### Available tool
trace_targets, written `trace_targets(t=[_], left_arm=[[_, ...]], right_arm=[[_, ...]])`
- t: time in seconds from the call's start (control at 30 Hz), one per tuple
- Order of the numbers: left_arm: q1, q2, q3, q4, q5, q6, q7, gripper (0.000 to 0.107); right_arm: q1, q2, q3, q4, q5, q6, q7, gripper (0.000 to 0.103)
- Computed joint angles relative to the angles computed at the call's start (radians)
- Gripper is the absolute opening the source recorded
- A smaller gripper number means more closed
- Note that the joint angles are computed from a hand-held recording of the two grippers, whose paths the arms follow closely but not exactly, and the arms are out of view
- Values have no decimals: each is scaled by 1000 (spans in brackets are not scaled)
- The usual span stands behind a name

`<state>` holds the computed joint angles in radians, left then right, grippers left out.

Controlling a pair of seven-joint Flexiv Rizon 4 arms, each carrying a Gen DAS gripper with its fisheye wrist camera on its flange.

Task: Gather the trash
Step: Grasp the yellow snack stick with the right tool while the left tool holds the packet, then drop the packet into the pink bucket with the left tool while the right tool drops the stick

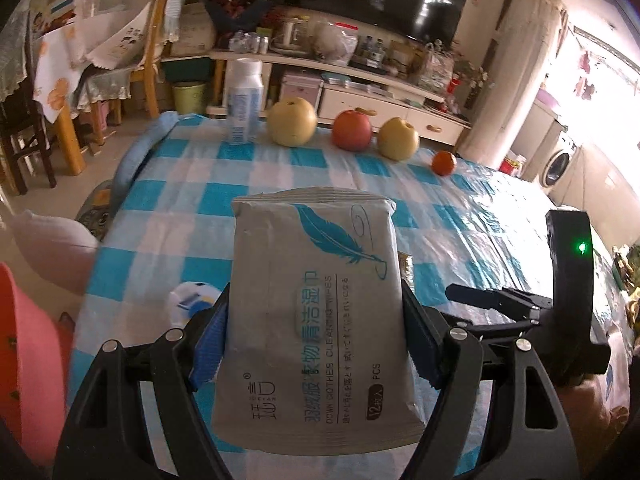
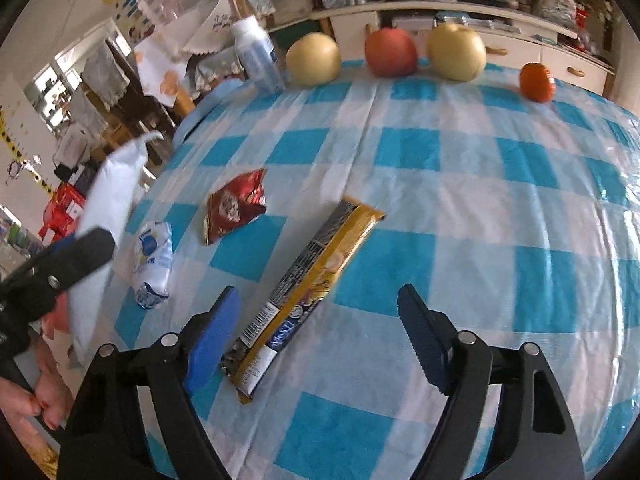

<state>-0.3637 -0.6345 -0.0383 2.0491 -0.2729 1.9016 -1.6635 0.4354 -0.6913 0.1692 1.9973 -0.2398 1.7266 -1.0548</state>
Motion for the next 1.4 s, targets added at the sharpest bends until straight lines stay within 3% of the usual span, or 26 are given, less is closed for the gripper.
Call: trace_targets(t=[0.23,0.43,0.53,0.7,0.8,0.87,0.97,1.4], left_arm=[[61,7,-38,28,26,31,-30,77],[98,8,-60,41,48,55,-56,77],[101,11,-56,46,49,61,-66,77],[114,11,-56,53,50,66,-82,77],[124,13,-58,59,54,68,-89,77],[128,13,-59,62,56,72,-95,77],[133,15,-59,65,59,73,-101,77],[159,31,-66,91,84,108,-131,77]], right_arm=[[72,-9,-54,-17,-5,-32,6,66],[242,-6,-229,-3,-3,-21,17,59],[348,-14,-343,5,-3,-17,15,50],[419,-31,-420,2,-1,-16,-6,42],[413,-32,-415,0,-1,-11,-30,29],[455,-35,-464,11,7,-2,-40,24],[427,-30,-434,10,23,5,-52,19],[191,4,-176,-4,62,77,-55,18]])
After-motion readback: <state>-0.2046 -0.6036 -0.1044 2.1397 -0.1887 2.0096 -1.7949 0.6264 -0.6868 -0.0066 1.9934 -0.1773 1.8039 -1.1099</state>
